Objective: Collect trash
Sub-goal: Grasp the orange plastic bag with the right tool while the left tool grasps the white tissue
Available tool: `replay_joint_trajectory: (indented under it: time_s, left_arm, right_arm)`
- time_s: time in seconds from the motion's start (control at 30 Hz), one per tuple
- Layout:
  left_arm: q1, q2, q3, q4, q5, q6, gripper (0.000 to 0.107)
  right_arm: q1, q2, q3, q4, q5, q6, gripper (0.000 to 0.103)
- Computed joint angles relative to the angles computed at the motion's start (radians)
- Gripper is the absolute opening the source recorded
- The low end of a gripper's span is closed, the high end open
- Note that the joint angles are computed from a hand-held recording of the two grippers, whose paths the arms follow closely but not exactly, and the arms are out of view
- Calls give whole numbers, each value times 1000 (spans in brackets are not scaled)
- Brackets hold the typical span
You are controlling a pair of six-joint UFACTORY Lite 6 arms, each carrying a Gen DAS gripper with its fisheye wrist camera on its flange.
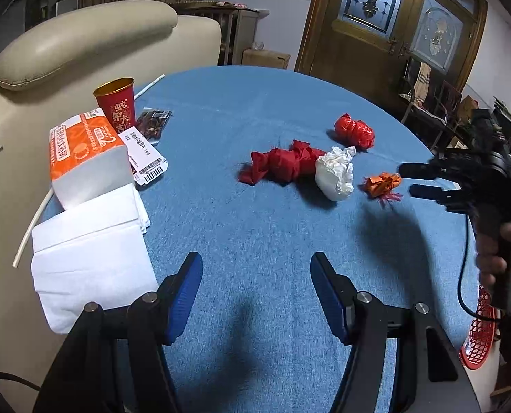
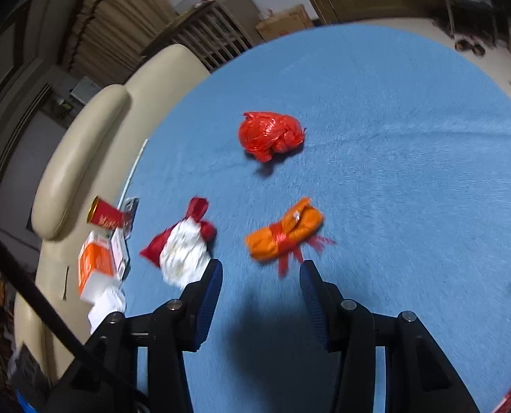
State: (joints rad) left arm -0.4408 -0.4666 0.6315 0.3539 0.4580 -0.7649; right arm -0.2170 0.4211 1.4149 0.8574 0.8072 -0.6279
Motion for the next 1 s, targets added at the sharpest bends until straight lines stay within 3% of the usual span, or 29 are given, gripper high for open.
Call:
replay_joint_trajectory:
  time_s: [0.17,0.37,0.47,0.7,0.83,0.93,1.0]
  left_arm:
    - [60,75,69,-129,-40,155,66]
    - [77,244,210,-268,-95,288,66]
    - [71,359,297,-369,-127,366,66]
    - [60,648,527,-573,-137,511,66]
    - [47,801,667,-610,-115,514,53]
    - [41,863,713,-624,-93,503,30]
    - [30,856,699,-589,-113,465,28]
  right_arm:
    - [50,185,191,-114,-28,229,51]
    - [117,252,281,-255,-103,352,49]
    - [139,249,269,-300,-147,338,37]
    - [82,117,50,-105,-215,36,35]
    - [16,23,-77,-5,-197,-131,34]
    - [-29,-43,-154,44,-162,-198,35]
    - [-66,-114,-227,66,-144,-249,34]
